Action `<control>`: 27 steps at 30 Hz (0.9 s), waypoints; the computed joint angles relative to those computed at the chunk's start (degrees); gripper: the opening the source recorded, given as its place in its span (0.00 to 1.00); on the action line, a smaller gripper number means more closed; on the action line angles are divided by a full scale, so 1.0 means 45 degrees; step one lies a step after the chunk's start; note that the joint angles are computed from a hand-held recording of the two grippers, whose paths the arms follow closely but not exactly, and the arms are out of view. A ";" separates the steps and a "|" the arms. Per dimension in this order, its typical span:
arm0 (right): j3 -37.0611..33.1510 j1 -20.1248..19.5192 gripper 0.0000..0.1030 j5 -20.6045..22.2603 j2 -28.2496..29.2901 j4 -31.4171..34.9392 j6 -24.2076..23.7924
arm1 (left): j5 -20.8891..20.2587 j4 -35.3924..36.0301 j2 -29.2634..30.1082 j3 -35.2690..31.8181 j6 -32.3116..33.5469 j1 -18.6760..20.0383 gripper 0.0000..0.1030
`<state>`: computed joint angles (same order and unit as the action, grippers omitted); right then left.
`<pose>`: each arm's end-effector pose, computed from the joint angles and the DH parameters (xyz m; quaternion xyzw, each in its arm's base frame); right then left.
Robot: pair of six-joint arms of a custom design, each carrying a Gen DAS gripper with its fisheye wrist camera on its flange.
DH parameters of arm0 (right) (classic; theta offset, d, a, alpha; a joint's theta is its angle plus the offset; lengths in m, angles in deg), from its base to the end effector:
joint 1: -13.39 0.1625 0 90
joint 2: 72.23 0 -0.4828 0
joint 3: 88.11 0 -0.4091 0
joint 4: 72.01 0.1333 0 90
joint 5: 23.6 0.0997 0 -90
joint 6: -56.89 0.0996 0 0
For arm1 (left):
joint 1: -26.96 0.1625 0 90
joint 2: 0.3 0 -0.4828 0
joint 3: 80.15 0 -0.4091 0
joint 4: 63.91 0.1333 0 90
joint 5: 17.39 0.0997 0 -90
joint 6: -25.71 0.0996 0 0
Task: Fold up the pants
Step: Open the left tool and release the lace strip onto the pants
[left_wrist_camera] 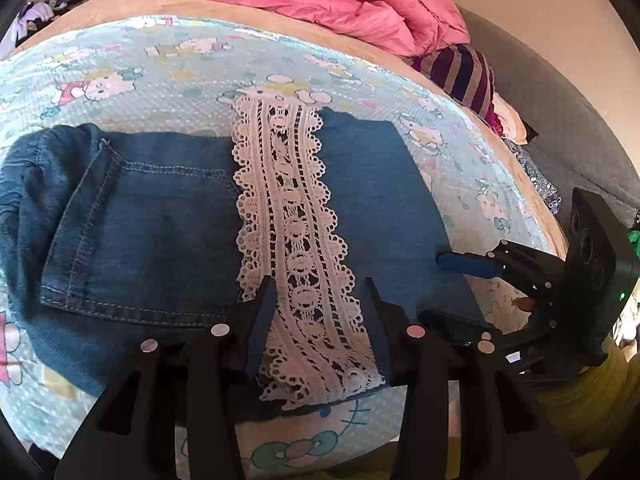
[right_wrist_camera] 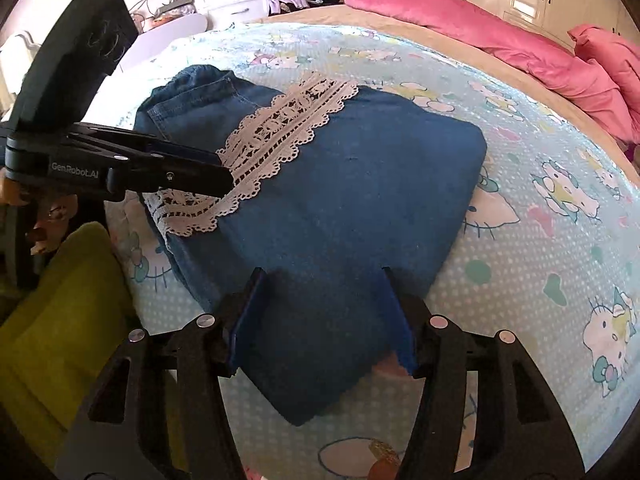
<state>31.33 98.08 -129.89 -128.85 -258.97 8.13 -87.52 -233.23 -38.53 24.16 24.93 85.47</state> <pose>0.0504 -0.5959 0.1786 0.3116 -0.8945 0.1973 0.2527 -0.2041 -0.6532 0.0190 0.2399 0.9488 -0.1567 0.1331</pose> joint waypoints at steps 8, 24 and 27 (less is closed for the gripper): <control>0.0164 -0.0088 0.65 0.0134 -0.0385 -0.0432 0.0585 | 0.0644 -0.0383 -0.0306 0.0425 -0.0172 -0.0338 0.53; 0.0247 0.0349 0.88 0.0134 -0.0395 -0.1921 0.0815 | 0.1641 -0.1185 -0.1001 0.1165 -0.0023 -0.0791 0.80; 0.0167 0.0465 0.89 0.0232 -0.0364 -0.2006 0.0812 | 0.1771 -0.1307 -0.1111 0.1262 -0.0064 -0.0800 0.80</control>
<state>32.08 100.18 -128.84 -130.48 -267.99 11.79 -79.55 -239.11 -43.53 29.84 24.65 81.87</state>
